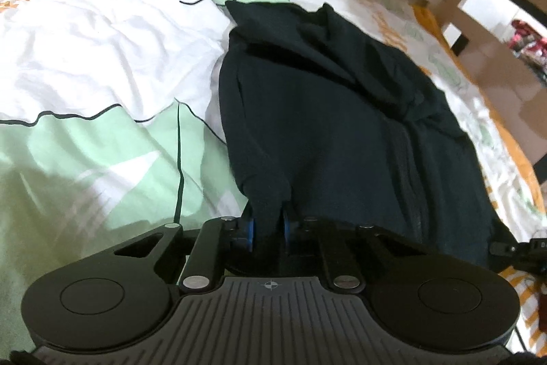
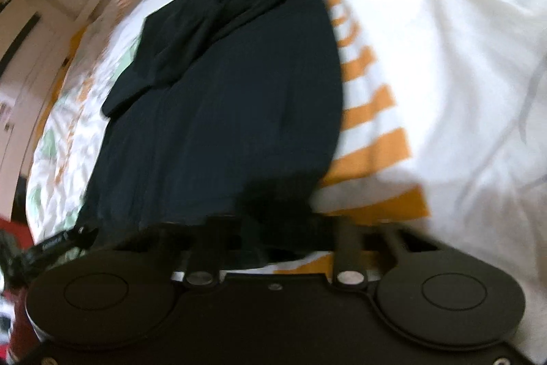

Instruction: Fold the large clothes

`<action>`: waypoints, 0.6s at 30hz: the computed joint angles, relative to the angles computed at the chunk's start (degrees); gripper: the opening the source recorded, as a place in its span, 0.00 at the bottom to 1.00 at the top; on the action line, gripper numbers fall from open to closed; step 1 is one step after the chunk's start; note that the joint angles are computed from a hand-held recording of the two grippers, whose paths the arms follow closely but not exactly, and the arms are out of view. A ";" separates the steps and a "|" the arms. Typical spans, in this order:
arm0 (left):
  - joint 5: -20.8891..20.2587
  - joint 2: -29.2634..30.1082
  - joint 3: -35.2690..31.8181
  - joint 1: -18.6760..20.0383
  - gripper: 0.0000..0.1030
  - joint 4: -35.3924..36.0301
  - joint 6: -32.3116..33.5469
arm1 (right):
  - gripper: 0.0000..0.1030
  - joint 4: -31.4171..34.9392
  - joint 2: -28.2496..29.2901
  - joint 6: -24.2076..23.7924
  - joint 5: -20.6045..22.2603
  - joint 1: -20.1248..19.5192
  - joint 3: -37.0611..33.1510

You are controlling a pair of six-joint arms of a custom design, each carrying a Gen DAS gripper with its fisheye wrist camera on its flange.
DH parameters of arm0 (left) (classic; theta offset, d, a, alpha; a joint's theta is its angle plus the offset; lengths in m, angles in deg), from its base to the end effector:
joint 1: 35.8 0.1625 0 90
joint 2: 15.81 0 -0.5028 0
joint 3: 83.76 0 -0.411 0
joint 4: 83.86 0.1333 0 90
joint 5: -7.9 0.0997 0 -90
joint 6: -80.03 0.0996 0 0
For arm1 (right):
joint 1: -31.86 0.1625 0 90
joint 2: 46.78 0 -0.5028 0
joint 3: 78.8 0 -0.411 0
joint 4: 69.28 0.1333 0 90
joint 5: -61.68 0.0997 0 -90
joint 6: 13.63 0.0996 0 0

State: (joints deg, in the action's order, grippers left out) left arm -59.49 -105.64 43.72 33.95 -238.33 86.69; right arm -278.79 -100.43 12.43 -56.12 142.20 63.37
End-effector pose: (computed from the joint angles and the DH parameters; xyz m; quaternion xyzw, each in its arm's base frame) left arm 0.0027 -0.4885 0.3772 0.1777 0.9383 -0.2484 0.1624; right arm 0.2342 -0.3819 0.1324 -0.1108 -0.9311 0.3296 0.1106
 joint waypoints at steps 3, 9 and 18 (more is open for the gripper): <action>-2.42 -0.38 -0.14 0.35 0.13 -1.90 -0.01 | 0.19 -5.16 0.44 -1.92 0.74 0.35 0.75; -8.78 -0.43 -3.16 1.16 0.13 -1.94 -4.90 | 0.16 -18.07 1.40 -3.50 7.46 -1.01 2.60; -14.36 5.69 -10.93 0.71 0.13 -5.85 -8.18 | 0.13 -20.61 -0.90 -8.01 13.23 -2.93 -3.19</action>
